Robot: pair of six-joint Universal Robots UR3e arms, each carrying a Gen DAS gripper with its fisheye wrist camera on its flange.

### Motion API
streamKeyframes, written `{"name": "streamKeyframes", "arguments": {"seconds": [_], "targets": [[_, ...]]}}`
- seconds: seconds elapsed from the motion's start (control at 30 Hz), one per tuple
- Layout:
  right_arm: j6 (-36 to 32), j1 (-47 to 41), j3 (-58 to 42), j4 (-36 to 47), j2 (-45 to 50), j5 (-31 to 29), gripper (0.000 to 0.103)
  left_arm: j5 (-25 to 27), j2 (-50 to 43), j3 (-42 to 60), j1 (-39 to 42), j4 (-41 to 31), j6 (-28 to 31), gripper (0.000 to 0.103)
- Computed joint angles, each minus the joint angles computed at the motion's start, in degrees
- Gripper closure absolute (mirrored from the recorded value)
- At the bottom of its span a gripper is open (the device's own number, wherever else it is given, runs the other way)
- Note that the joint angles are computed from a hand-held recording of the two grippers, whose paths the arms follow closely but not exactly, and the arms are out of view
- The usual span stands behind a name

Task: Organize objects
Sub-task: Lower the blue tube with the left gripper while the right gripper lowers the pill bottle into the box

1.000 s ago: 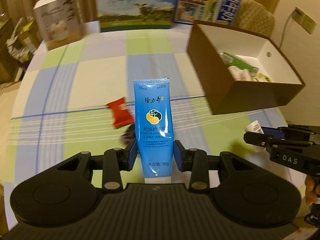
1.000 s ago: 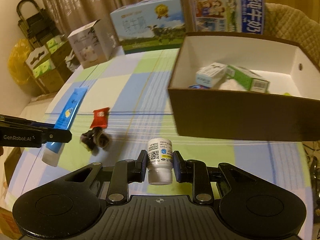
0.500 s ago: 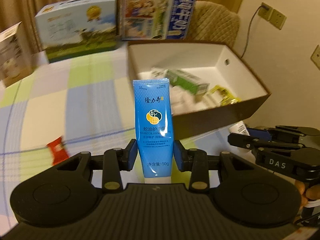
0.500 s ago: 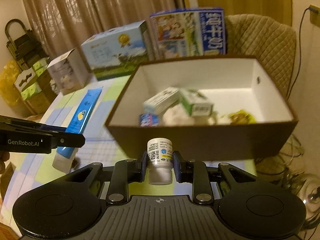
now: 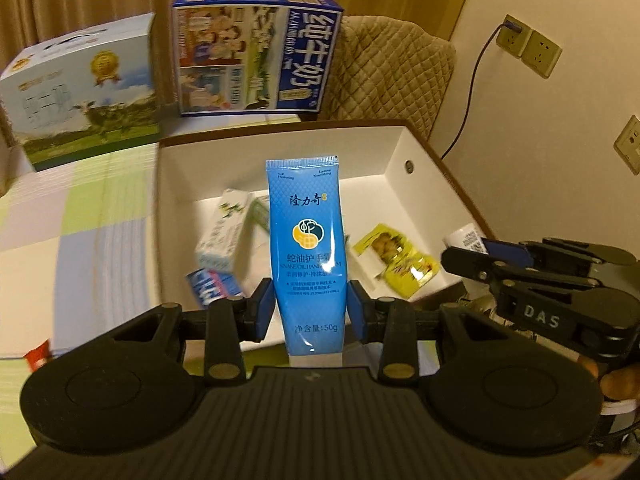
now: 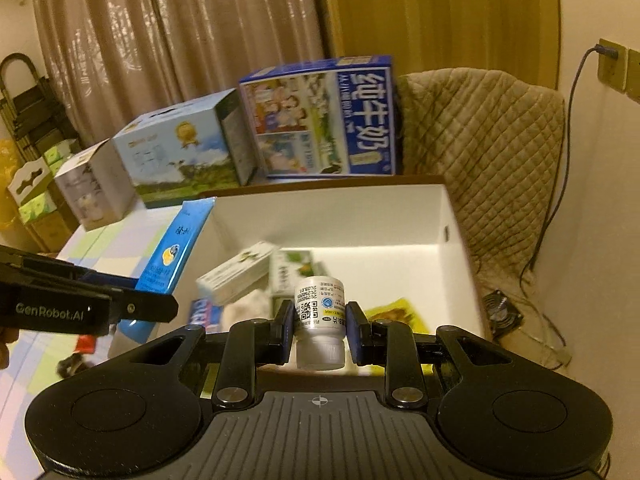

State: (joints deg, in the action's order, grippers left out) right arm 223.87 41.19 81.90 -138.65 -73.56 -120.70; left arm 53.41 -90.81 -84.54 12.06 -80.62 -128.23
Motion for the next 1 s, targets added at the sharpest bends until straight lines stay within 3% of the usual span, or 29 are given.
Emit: {"name": "streamKeyframes", "arguments": {"seconds": [0.23, 0.5, 0.77, 1.0], "targets": [[-4.56, -8.51, 8.0, -5.07, -4.12, 6.26, 0.079, 3.63, -8.21, 5.11, -10.62, 7.82, -11.14, 0.07], [-8.02, -15.97, 12.84, -9.71, -3.42, 12.7, 0.079, 8.47, -18.64, 12.83, -18.68, 11.86, -20.38, 0.07], [-10.4, -19.99, 12.88, -11.55, -1.47, 15.78, 0.079, 10.9, -28.87, 23.59, -22.33, 10.8, -26.77, 0.07], [-11.19, -21.59, 11.39, -11.79, 0.22, 16.81, 0.079, 11.6, -35.05, 31.55, -23.88, 8.65, -28.81, 0.069]]}}
